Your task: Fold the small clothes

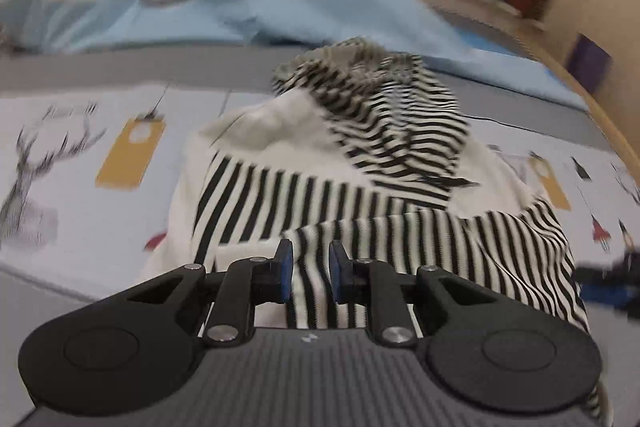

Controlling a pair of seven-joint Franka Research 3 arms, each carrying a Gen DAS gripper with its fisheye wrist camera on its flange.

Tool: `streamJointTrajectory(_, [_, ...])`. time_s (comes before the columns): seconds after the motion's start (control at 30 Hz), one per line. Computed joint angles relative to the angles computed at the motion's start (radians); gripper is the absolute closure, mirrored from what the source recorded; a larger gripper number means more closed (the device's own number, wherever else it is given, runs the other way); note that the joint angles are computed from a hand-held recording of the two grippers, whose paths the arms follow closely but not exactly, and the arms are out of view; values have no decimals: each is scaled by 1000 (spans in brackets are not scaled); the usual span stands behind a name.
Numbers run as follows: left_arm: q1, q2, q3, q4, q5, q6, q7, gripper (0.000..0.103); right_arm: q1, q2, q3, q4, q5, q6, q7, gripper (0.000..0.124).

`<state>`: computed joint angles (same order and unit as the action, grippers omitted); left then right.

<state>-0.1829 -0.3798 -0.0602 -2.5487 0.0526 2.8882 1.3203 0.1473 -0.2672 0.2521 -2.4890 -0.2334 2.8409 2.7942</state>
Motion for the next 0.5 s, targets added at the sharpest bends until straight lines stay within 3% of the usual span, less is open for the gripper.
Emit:
streamJointTrajectory(0.1, [-99, 40, 80, 41, -114, 6, 103, 82, -20, -23, 6, -10, -18, 17, 15, 91])
streamJointTrajectory(0.17, [-104, 87, 75, 98, -146, 7, 137, 82, -36, -36, 12, -17, -28, 36, 20, 101])
streamJointTrajectory(0.23, [-90, 160, 52, 187, -150, 18, 167, 82, -49, -50, 17, -28, -30, 60, 15, 111])
streamJointTrajectory(0.37, [-36, 351, -7, 425, -139, 8, 161, 82, -64, -65, 24, -32, -10, 78, -6, 113])
streamJointTrajectory(0.5, [3, 569, -43, 688, -49, -47, 93, 82, -29, -64, -12, -38, 83, 108, -75, 113])
